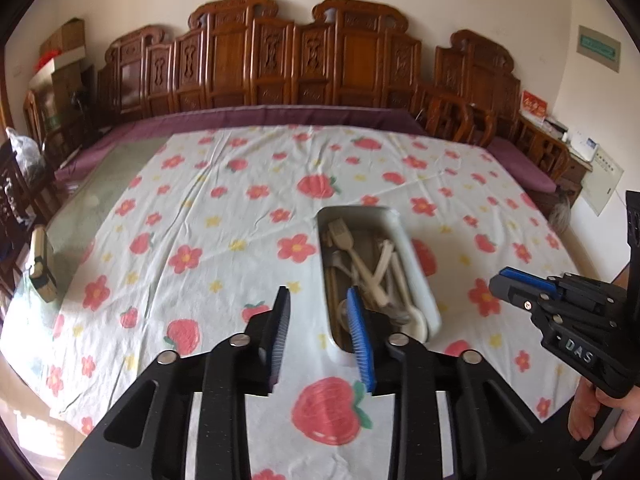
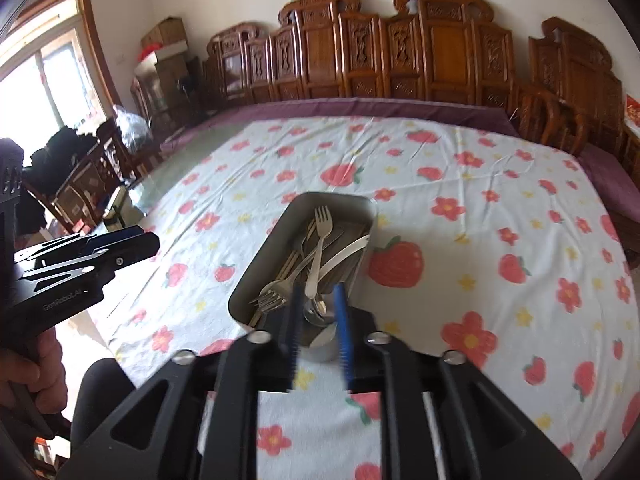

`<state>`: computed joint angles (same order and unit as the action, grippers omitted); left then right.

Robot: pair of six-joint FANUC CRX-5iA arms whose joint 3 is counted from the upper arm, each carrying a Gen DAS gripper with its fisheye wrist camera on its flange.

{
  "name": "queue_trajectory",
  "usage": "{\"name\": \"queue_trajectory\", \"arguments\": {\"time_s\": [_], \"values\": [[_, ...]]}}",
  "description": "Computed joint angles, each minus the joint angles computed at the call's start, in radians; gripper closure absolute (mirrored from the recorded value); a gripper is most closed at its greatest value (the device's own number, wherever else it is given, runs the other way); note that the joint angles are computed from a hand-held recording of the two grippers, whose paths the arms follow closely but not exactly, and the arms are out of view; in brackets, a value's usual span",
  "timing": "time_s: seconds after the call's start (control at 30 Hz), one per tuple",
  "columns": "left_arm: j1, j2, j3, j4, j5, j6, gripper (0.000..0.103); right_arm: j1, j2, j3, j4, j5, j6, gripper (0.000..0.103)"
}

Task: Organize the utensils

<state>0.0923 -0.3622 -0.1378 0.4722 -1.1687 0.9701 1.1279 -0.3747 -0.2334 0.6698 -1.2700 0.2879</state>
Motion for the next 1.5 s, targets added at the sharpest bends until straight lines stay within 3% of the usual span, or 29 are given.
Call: {"name": "queue_trajectory", "arguments": {"time_s": [0.17,0.2,0.3,0.47,0.53,1.0,1.27,1.5], "values": [[-0.005,-0.075,-0.038,0.025,0.022,-0.003,0.027,0.141,-0.071,-0.045,0.121,-0.134,-0.125,0.038],[-0.004,-0.095,-0.054,0.039,0.032,-0.013,0.021,0.161,-0.078,-0.049,0.134,-0.154,-0.140,0.036],[-0.002,-0.136,-0.082,0.058,0.032,-0.021,0.013,0.246,-0.100,-0.061,0.179,-0.250,-0.195,0.028],[-0.001,-0.192,-0.100,0.072,0.021,-0.038,0.008,0.379,-0.117,-0.070,0.264,-0.398,-0.274,0.007],[-0.002,-0.205,-0.094,0.071,0.016,-0.040,0.008,0.424,-0.111,-0.061,0.299,-0.458,-0.295,0.003],[0.064,-0.280,-0.020,0.162,-0.015,-0.037,0.008,0.629,-0.029,0.078,0.554,-0.706,-0.255,0.003],[0.143,-0.322,-0.022,0.230,-0.042,-0.045,0.008,0.695,-0.004,0.109,0.622,-0.783,-0.258,0.003],[0.172,-0.337,-0.033,0.255,-0.049,-0.063,0.008,0.695,0.001,0.110,0.621,-0.793,-0.262,0.003]]}}
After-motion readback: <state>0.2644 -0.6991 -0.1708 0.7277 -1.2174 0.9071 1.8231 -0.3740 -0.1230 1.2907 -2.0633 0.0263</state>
